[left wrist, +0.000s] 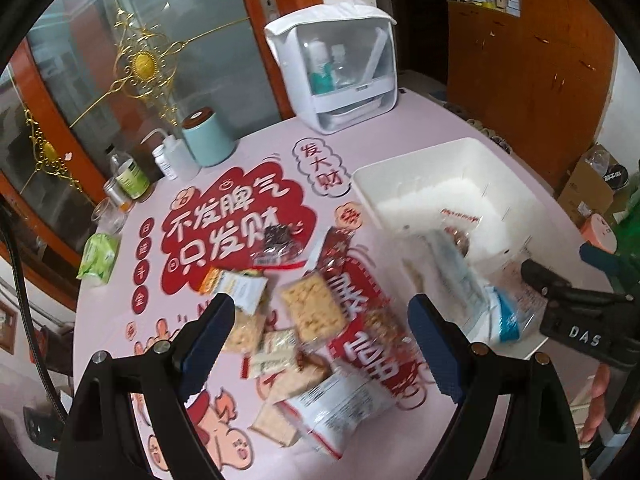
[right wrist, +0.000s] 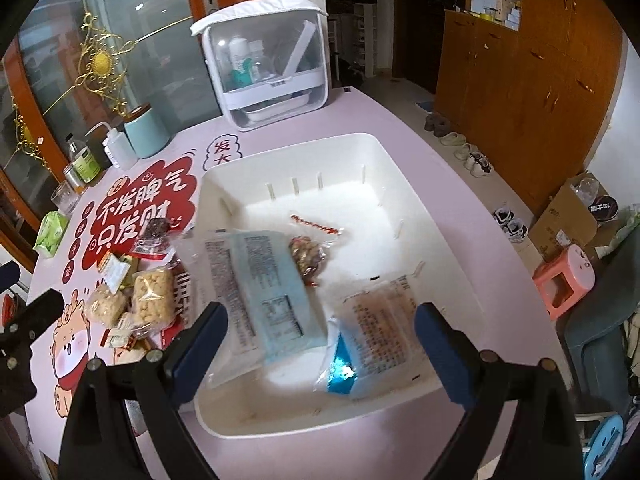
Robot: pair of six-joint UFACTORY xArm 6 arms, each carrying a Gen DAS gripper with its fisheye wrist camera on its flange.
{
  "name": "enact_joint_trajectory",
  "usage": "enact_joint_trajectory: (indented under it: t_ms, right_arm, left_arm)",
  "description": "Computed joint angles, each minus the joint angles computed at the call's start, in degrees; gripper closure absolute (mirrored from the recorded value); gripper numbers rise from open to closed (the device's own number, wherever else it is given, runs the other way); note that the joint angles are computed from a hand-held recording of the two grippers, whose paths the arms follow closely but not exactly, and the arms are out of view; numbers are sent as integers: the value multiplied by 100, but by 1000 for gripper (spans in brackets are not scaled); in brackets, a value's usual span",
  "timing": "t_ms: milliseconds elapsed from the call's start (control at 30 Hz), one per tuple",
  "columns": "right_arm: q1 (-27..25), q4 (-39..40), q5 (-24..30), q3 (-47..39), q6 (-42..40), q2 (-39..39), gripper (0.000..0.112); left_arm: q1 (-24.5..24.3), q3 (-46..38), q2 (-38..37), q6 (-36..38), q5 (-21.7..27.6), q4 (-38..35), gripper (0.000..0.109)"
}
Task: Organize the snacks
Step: 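Carry both packs over the white tray and open both tools to release them, then move both tools back over the remaining snacks on the table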
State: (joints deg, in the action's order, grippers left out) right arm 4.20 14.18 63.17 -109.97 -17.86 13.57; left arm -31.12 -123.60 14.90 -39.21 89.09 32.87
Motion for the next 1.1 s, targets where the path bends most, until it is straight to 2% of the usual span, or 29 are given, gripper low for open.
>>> enact_joint_trajectory:
  t_ms: [200,433,833,1100]
  right_arm:
    - [202,-119,-351,795,467,-635,17]
    - [610,-473,-533,1447,1062,-1143,17]
    - [1178,-913,-702,2097,1941,-1693,17]
    - [1511,-911,-570,2205,2212,-1805,17]
  left_arm:
    - [13,940,-707,220,-98,95,21]
    - [287,1914,-1530,500,-556,-56,21]
    - [1324,3751,-3023,1034,-1240,-500,21]
    - [2099,4513,-3568,1354,-1587,-914,21]
